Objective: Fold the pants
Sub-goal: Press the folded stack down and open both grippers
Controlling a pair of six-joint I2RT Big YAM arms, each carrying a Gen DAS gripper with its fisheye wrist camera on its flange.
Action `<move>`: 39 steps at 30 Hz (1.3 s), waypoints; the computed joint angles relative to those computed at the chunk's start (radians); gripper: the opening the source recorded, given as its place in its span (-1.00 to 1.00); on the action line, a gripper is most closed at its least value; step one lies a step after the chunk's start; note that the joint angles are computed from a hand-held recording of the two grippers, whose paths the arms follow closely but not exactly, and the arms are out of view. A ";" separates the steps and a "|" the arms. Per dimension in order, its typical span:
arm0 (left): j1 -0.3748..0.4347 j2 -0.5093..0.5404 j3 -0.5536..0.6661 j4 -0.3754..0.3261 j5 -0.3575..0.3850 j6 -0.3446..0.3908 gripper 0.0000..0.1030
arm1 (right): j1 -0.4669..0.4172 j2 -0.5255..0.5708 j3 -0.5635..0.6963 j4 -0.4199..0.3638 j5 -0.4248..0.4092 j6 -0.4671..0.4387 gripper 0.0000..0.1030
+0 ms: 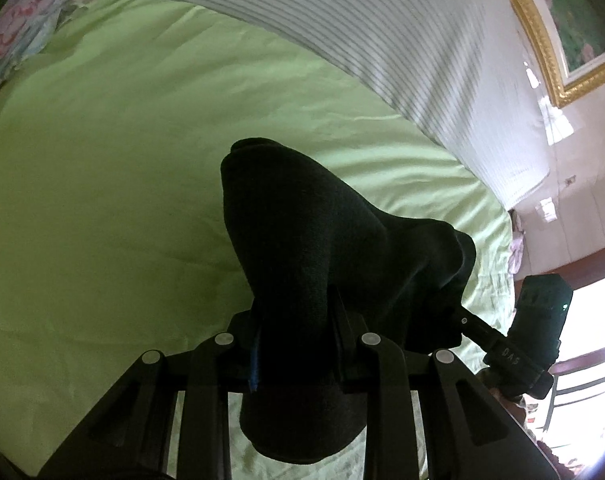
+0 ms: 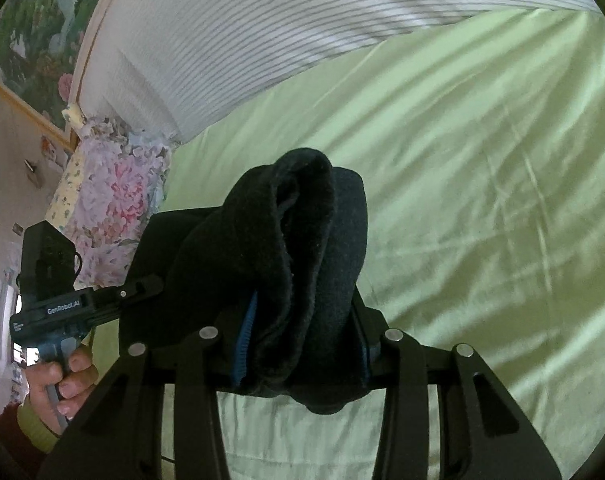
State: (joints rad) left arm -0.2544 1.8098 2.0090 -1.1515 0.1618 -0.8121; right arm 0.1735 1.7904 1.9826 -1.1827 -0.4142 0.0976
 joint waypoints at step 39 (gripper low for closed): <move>-0.036 0.017 -0.002 -0.146 -0.163 0.019 0.52 | 0.015 0.024 0.014 -0.033 0.142 -0.107 0.47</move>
